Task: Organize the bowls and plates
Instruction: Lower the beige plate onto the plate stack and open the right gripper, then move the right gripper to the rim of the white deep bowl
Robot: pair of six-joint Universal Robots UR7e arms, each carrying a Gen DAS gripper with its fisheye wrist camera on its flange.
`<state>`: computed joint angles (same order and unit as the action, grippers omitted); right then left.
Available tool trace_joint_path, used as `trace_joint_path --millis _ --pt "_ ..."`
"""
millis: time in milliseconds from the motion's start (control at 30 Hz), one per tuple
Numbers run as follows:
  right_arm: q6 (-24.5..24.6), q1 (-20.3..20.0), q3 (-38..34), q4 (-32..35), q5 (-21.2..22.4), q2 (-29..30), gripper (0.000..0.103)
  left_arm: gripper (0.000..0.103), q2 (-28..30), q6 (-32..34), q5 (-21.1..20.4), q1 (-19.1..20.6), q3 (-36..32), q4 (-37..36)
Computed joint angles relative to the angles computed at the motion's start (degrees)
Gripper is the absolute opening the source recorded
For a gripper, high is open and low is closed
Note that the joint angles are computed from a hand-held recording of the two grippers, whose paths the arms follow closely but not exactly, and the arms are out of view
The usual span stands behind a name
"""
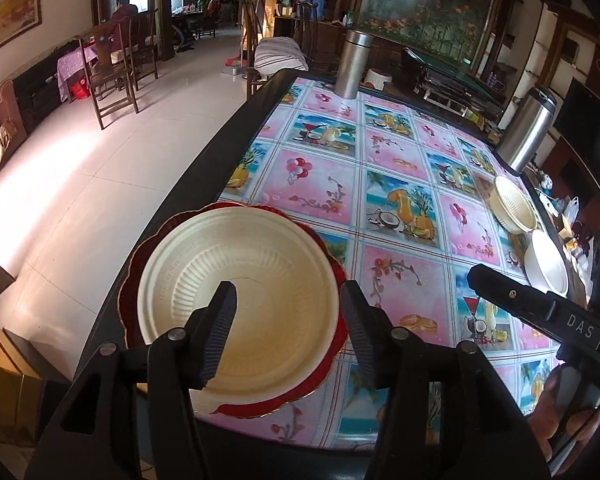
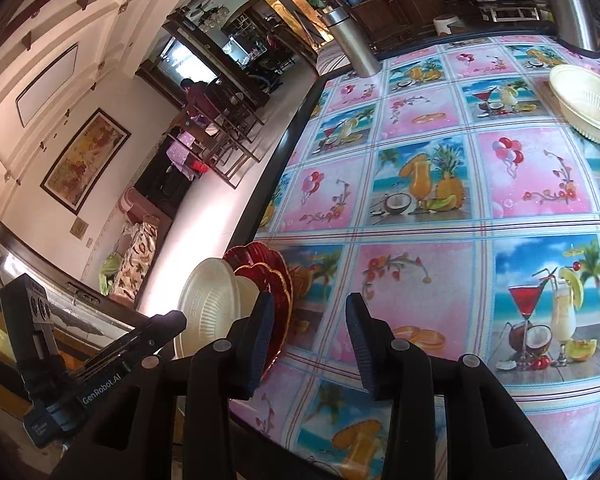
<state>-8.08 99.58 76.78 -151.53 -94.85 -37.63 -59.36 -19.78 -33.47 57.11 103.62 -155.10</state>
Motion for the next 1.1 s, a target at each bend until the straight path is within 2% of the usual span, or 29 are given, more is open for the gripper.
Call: trace_joint_path --millis 67,200,733,1100 --pt "0.42 -0.93 0.71 -0.93 0.03 -1.11 0.040 0.054 1.66 1.26 -0.26 -0.52 -0.75 -1.09" --pt "1.00 -2.63 2.74 -3.14 0.05 -3.66 0.040 0.066 5.20 3.93 0.02 -1.47 -2.18 -3.55" --pt "2.79 -9.29 8.32 -9.69 0.36 -11.94 0.040 0.066 16.61 10.07 -0.52 -4.65 -10.92 -3.99" --pt "4.25 -13.92 8.87 -12.45 0.61 -15.72 0.041 0.066 24.68 13.69 -2.24 -5.94 -21.26 0.46"
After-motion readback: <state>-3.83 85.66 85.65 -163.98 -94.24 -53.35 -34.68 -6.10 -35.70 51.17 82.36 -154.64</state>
